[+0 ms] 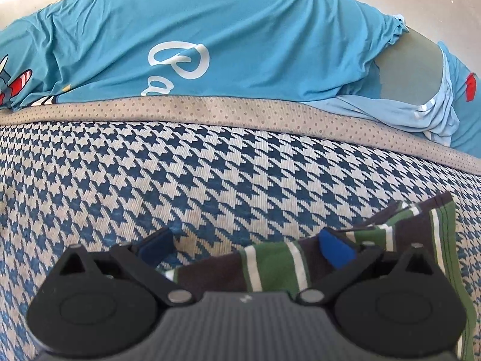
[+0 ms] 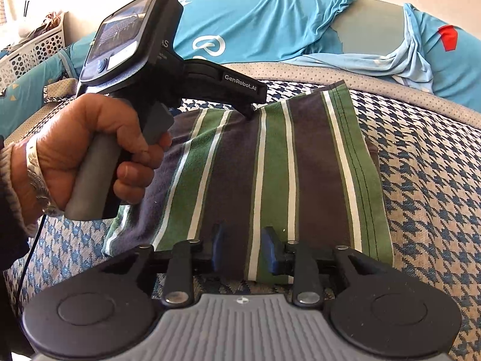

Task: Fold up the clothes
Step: 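Press the open right gripper along the folded shirt to flatten it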

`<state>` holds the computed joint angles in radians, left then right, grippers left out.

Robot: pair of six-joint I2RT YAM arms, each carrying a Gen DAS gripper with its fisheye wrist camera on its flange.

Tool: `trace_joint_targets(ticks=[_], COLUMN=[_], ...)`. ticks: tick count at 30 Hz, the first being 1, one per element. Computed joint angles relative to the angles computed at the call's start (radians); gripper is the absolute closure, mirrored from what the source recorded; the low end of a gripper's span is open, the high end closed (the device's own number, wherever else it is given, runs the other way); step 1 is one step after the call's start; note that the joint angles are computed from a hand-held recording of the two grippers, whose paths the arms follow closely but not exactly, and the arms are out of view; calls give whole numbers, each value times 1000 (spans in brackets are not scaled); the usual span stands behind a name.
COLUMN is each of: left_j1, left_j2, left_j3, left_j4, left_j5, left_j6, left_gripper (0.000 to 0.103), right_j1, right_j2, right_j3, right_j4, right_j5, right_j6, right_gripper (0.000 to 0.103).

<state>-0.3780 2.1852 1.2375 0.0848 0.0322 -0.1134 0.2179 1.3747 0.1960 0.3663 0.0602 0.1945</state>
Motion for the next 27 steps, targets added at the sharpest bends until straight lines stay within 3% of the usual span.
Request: trace_joint_targets(ticks=[15,19,27], left_j1=[105,101,120], left_j2=[-193,-168,-115], left_j3=[-195,-194,-148], left_j4=[-41,-30,-15], left_j5=[13,-21,1], left_j6=[69,83,25], left_gripper=[0,0,0], right_j1=[16,27,23], right_j2=[46,73,96], right_j3=[15,21,15], right_j4=[38,57,89], right_j5=[28,41,37], right_j6=[-19,-22,-34], right_gripper=[70,69,68])
